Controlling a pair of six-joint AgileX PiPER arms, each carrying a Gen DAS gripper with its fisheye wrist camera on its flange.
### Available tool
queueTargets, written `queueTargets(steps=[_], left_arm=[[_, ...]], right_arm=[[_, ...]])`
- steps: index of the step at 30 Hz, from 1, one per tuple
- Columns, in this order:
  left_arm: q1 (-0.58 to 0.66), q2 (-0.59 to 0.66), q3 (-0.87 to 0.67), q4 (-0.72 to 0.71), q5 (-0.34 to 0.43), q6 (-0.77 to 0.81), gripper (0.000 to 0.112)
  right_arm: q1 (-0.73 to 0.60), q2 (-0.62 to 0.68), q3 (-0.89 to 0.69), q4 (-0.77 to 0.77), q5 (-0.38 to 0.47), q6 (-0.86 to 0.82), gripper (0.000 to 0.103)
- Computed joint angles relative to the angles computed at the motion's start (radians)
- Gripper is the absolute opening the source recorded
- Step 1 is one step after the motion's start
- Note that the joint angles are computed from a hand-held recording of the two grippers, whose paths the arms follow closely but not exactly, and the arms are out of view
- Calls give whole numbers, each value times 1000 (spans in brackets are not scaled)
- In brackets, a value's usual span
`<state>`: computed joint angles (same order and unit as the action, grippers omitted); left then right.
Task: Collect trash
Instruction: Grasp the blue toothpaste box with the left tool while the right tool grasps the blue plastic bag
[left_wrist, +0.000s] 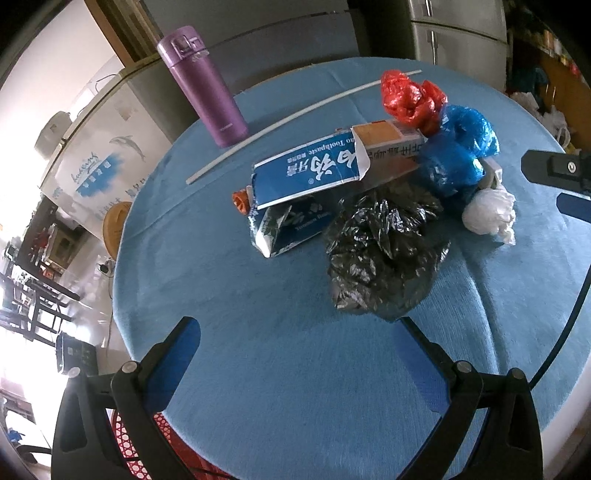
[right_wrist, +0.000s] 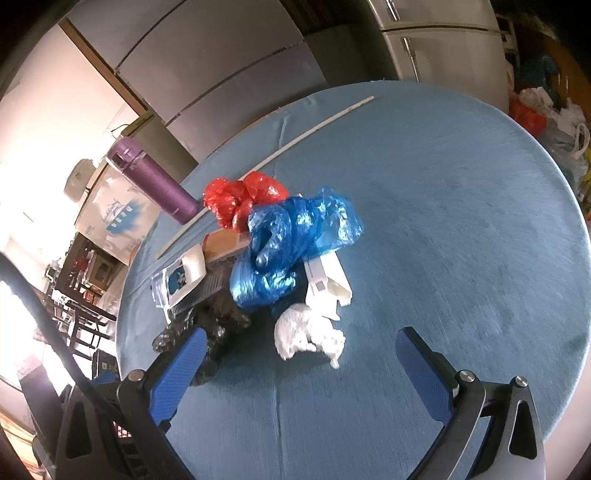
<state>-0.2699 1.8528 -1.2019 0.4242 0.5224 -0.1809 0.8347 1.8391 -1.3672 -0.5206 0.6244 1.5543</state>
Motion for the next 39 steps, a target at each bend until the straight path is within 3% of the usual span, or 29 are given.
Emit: queueTargets(steps=[9,24,32,39], left_arm=[[-36,75,-99,-23,47,39,103],[-81,87,-140,-19,84,34,103],[66,115,-265,-210,134,223,103],[242,211,-477,-474,305,401,103]], right_arm=[[-52,18,-1,1,-45,-9,103],[-98,-19,51,-17,-105,9,103],[-184,-65,132,88,-293,-61,92],[-227,0,92,353,-360,-314,90]])
